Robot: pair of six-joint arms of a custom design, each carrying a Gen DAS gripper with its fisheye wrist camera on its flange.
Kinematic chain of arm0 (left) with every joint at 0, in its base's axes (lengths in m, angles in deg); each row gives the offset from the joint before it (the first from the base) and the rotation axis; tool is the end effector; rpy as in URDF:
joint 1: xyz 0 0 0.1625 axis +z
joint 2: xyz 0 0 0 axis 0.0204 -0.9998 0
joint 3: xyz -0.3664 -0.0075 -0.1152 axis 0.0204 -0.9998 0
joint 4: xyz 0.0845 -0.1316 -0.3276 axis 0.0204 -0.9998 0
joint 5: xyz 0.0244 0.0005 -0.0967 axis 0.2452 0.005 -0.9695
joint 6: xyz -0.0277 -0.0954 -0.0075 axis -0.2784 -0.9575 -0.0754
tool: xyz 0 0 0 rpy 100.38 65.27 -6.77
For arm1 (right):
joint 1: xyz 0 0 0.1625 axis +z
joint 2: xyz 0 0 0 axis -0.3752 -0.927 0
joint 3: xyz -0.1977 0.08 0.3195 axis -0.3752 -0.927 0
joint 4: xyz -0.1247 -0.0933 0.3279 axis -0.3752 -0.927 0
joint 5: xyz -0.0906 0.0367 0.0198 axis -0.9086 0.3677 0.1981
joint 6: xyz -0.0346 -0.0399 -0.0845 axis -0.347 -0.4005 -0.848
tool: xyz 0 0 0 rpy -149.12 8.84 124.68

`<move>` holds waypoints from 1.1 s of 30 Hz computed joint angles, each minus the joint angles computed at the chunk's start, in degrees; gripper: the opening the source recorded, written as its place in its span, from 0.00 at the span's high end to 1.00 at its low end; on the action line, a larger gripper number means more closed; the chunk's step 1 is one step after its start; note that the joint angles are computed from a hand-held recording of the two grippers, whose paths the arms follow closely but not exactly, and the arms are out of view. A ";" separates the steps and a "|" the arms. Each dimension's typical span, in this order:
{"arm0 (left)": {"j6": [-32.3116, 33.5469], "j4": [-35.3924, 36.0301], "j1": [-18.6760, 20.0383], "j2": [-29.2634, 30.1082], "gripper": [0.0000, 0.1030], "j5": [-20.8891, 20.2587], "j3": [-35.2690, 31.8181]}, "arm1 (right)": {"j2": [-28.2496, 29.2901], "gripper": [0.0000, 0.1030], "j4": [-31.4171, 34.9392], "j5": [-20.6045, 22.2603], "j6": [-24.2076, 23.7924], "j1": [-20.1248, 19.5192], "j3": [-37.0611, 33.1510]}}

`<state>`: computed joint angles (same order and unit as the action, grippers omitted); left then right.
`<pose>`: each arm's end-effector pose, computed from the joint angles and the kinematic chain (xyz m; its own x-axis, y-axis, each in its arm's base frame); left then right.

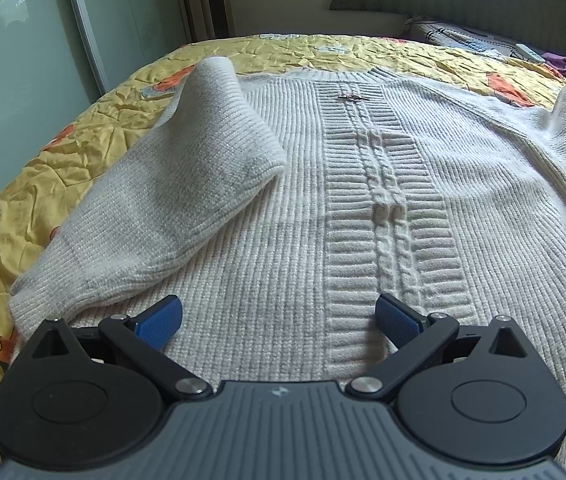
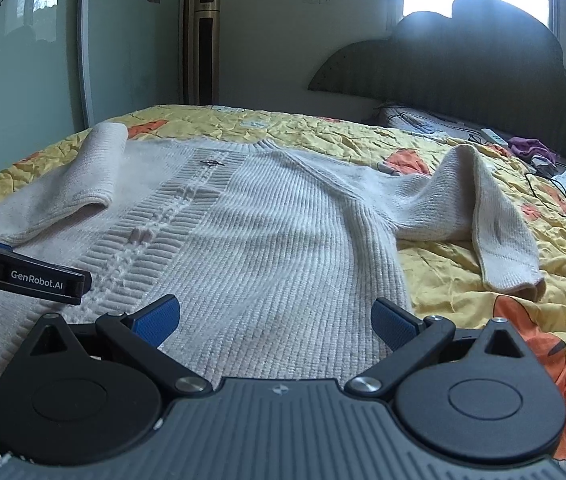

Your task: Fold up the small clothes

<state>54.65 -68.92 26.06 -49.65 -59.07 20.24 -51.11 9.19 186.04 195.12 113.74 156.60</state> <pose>-0.3557 -0.4173 -0.0338 -0.5788 0.3758 -0.7237 0.7082 0.6716 -0.2177 0.0815 -0.2329 0.2483 -0.6624 0.3095 0.6823 -0.4907 0.5089 -0.7072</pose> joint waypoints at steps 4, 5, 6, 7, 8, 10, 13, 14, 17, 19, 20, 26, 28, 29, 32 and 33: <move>1.05 -0.82 0.14 0.18 0.00 -0.02 -0.07 | -0.58 0.00 2.38 -2.25 1.57 -1.23 -0.45; 1.53 -1.05 0.29 0.31 0.00 -0.10 -0.31 | -0.84 0.00 4.00 -3.37 2.73 -1.92 -0.88; 2.18 -1.40 0.55 0.47 0.00 -0.33 -0.74 | -0.91 0.00 5.30 -4.48 3.88 -2.57 -1.15; 3.31 -2.30 0.97 0.73 0.00 -0.86 -1.25 | -0.74 0.00 6.17 -5.06 4.80 -2.95 -1.41; 4.64 -3.25 1.57 1.12 0.00 -1.56 -2.03 | -0.31 0.00 6.65 -4.95 5.45 -3.02 -1.71; 5.24 -0.93 2.98 1.76 0.00 -3.37 -5.19 | 0.66 0.00 6.49 -4.01 5.53 -2.83 -2.03; 9.11 -1.94 4.66 3.00 0.00 -7.48 -9.60 | 1.32 0.00 5.62 -3.24 4.50 -2.80 -2.05; 9.74 -0.86 4.98 3.81 0.00 -7.93 -11.77 | 1.53 0.00 5.43 -3.08 4.48 -2.86 -2.15; 14.35 0.52 6.34 7.11 0.00 -10.66 -18.78 | 1.97 0.00 5.76 -3.39 4.67 -3.53 -2.81; 17.85 2.16 7.22 10.73 0.00 -10.15 -24.65 | 2.45 0.00 6.00 -3.37 4.48 -3.68 -3.35; 18.26 3.92 7.53 12.32 0.00 -8.85 -27.34 | 2.54 0.00 5.95 -3.35 4.17 -3.59 -3.52; 17.17 7.76 10.46 14.21 0.00 -0.77 -32.79 | 0.53 0.00 4.64 -3.73 -0.69 -4.40 -3.63; 18.65 5.85 11.56 12.00 0.00 0.36 -30.65 | -0.44 0.00 4.51 -3.82 -1.76 -5.66 -3.89; 19.90 4.43 11.71 11.32 0.00 2.30 -29.54 | -1.14 0.00 4.84 -4.15 -1.94 -6.67 -4.09; 24.90 0.29 12.30 12.33 0.00 17.78 -29.31 | -3.64 0.00 5.98 -5.97 -2.16 -10.15 -4.18; 25.77 -0.23 13.09 12.47 0.00 21.26 -29.78 | -4.60 0.00 6.04 -6.56 -2.40 -11.37 -4.00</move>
